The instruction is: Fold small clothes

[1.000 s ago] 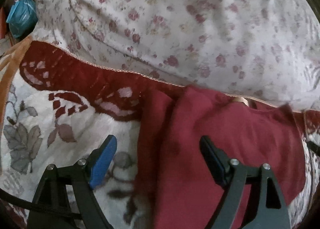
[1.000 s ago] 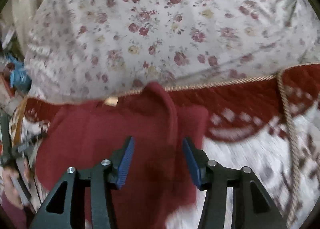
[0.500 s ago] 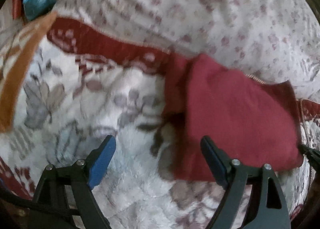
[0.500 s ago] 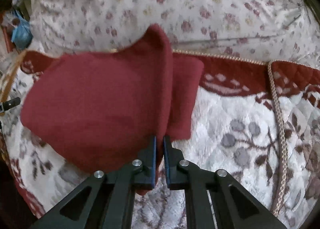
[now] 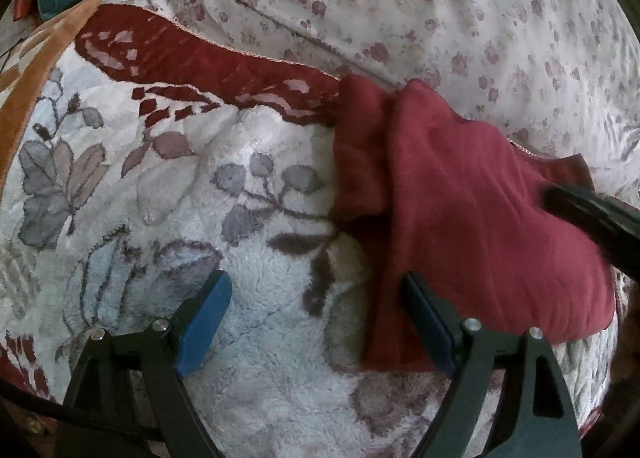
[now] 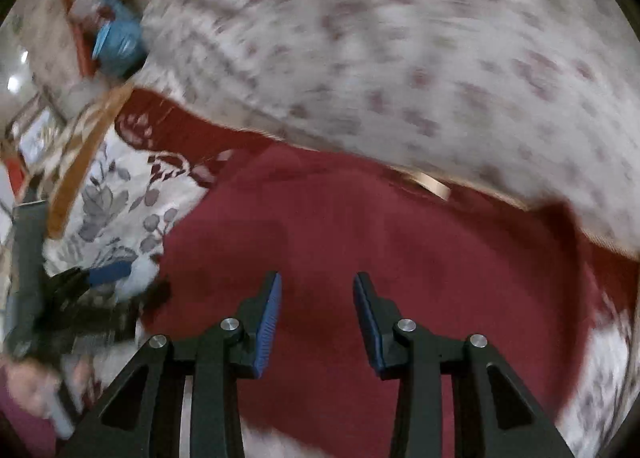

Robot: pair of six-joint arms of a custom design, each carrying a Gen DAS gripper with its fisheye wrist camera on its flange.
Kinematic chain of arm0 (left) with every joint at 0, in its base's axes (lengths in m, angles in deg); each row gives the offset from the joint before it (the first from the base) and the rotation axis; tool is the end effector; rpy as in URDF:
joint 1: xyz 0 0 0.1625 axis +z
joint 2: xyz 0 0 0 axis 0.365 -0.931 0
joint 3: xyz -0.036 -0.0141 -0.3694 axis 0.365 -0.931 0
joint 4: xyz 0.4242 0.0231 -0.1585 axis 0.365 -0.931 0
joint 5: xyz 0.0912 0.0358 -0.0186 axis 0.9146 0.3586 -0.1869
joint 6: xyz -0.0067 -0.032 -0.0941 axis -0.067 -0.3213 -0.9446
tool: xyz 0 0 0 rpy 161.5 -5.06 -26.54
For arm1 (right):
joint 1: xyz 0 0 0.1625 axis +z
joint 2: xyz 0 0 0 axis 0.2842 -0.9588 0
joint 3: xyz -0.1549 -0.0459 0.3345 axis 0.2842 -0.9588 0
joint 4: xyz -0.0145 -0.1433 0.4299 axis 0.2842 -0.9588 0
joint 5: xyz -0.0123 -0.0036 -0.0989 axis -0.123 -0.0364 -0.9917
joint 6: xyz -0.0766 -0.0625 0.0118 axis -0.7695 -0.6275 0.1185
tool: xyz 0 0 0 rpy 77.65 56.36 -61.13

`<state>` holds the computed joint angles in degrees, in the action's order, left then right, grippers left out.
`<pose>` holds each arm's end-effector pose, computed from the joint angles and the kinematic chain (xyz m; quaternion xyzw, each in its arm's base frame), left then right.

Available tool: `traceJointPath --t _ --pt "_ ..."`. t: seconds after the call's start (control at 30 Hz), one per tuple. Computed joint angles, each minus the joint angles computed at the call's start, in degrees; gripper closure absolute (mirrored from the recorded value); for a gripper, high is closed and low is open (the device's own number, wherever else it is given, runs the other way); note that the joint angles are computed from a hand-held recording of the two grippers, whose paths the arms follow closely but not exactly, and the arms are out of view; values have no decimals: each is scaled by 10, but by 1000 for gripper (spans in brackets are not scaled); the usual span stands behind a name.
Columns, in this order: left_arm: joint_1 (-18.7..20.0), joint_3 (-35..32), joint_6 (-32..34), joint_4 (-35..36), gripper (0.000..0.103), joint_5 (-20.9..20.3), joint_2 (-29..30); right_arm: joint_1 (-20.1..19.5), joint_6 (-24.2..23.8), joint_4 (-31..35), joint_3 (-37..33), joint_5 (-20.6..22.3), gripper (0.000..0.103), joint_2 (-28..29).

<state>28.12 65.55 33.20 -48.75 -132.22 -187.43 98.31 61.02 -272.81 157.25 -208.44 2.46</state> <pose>-0.0944 -0.3970 0.1828 0.2776 0.9206 -0.1202 0.2468 0.2150 -0.3317 0.0641 0.0241 -0.8780 0.3415 0.3345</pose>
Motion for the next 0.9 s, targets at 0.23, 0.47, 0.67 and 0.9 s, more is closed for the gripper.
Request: traceJointPath --t 0.23,0.47,0.67,0.9 --pt "11 -11 4 -3 12 -6 20 -68 -76 20 -159 18 62 134" --pt "19 -17 11 -7 11 -15 27 -98 -53 65 -213 42 62 137" --pt "26 -17 19 -13 10 -25 26 -99 -9 49 -179 99 42 90" --pt "32 -20 15 -18 7 -30 30 -100 -27 99 -239 75 49 158"
